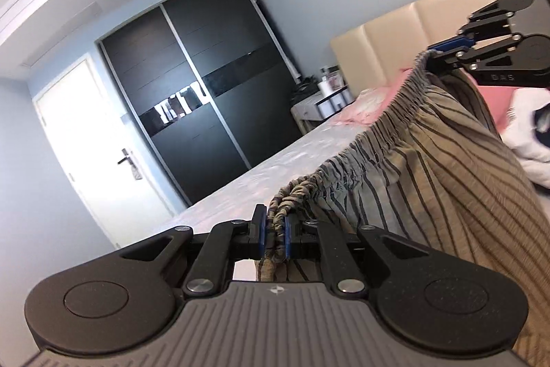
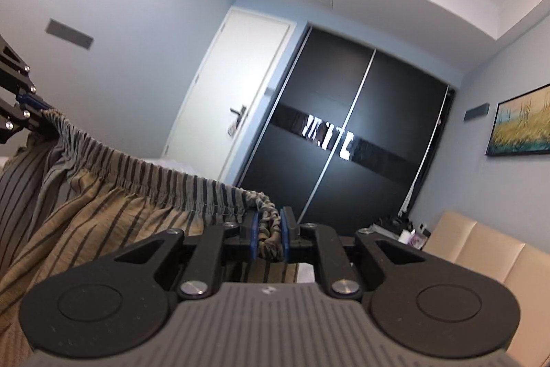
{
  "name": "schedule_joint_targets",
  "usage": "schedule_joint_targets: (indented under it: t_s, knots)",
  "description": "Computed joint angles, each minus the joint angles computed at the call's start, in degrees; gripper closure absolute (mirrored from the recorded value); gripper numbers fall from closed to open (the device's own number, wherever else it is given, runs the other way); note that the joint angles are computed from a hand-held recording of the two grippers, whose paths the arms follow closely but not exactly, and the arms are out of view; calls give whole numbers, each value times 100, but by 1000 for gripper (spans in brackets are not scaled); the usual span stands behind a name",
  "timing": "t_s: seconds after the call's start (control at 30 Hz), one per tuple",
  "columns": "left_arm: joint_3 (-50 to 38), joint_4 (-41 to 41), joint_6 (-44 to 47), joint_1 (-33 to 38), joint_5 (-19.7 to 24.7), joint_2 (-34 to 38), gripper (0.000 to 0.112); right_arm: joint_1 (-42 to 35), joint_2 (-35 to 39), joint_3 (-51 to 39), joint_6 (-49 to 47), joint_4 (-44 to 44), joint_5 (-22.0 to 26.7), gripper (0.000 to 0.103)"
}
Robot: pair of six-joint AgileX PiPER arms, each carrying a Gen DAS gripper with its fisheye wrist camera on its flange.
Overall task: Fold clothes
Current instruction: 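Swing the trousers by the waistband with both tools and lay them on the bed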
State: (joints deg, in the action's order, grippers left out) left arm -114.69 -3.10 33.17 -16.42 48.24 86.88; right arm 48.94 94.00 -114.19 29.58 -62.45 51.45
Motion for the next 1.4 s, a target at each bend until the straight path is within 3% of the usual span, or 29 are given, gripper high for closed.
schedule_joint_targets:
  t_s: [0.07,0.23,0.33,0.5,0.7,0.9,1.0,1.17,1.23,1.33,1.4]
  knots:
    - [-29,389,-311,-122,-540,126,105,-123,294,-282,178,-173,-108,88]
    - [237,1601,-1255,-466,-2131,108,105,-76,452,-63,1994,-2318,-571,88]
    - [612,1837,-1142,-548,-2607,-54,105,-61,144,569,2581,-3012,-610,88]
    - [2238,1246,-25,-448,-2570,-775,105,31,-683,2145,2268,-2364,-599,87]
    - [4911,1052,998,-466,-2532,-1651,105,72,-1122,4040,975,2,-647,88]
    - [6695,1351,1033,-823,-2137,-2297,105,-5,-1023,5094,13,2135,-822,88]
    - [7135,1353,1351,-850,-1926,-2353,105,92,-920,5273,-428,2621,-790,88]
    - [7542,1410,1773,-708,-1953,-2263,106,64,-948,5611,-1322,3170,-755,88]
    - [7506,1561,1774,-761,-1783,-2250,106,-35,-713,5317,-1890,3501,-625,88]
    - [7333,1130,2338,-596,-1489,-2263,106,-23,-516,4955,-2472,3690,-296,88]
    - [7132,792,2679,-509,-1051,-2303,106,-216,-421,4504,-3042,4056,51,88]
